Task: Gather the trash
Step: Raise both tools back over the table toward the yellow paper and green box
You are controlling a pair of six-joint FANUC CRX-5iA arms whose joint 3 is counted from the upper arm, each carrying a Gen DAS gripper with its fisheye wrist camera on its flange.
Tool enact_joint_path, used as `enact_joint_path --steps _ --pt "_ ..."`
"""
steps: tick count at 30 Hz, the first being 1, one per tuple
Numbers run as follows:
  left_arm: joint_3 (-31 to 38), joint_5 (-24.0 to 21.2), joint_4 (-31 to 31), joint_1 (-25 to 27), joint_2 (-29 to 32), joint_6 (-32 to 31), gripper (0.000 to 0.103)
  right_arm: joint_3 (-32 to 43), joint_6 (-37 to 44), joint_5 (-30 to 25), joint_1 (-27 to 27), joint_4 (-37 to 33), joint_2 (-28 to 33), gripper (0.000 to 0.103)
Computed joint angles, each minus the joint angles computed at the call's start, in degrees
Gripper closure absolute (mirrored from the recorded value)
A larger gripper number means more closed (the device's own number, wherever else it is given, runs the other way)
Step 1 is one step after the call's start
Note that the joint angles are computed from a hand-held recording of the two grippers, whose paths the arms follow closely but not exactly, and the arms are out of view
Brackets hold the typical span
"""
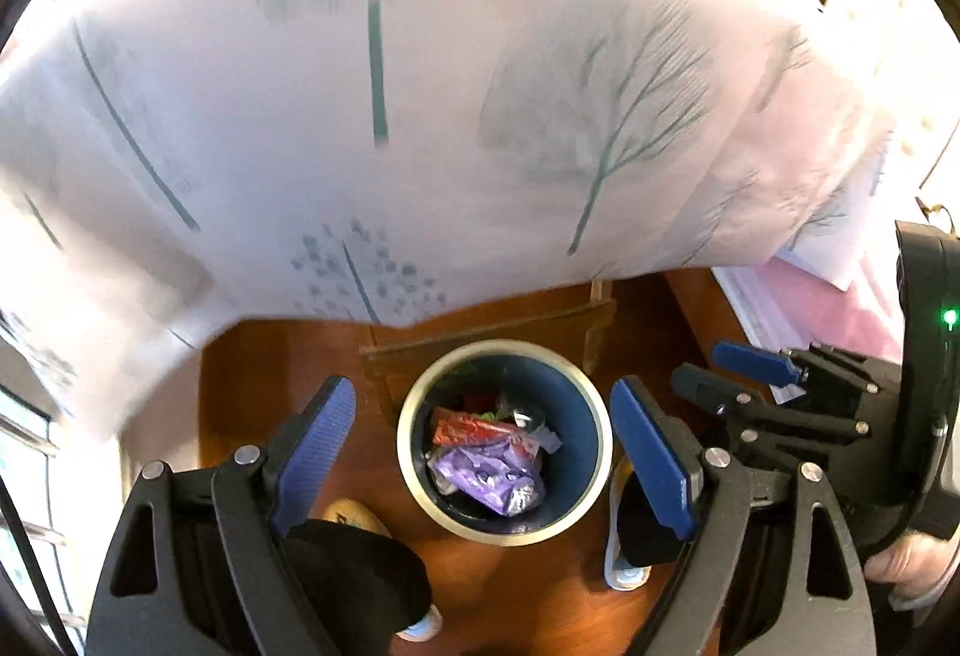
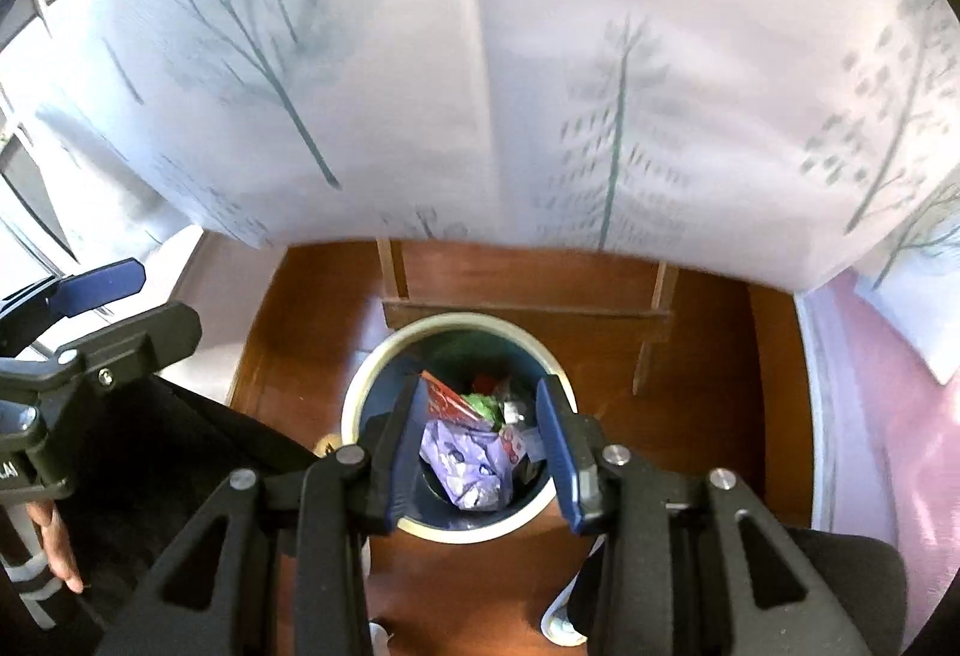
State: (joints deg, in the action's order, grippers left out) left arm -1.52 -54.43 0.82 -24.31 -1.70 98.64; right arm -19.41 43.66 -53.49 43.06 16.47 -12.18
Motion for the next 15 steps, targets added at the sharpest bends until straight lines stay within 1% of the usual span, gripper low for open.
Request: enact_joint_path --steps 4,7,11,15 --pt "3.3 -2.49 0.65 -0.14 -1.51 -1.76 0.017 -0.37 -1.67 0.01 1.06 3.15 -3.66 0.065" --pt "7.57 -3.97 -0.36 -0.65 -2.14 -2.28 0.017 0.43 -2.16 -0.1 1.28 5.43 -5.92 0.065" --pt "14.87 -6.32 -2.62 -1.39 -1.61 -3.68 0.017 2.32 -1.68 0.03 0.95 8.75 -8.14 0.065" --pt "24.81 -11.29 -6.88 -2.75 1.3 -4.27 0.017 5.96 0.98 0.02 -0.49 9.27 -8.45 0.065"
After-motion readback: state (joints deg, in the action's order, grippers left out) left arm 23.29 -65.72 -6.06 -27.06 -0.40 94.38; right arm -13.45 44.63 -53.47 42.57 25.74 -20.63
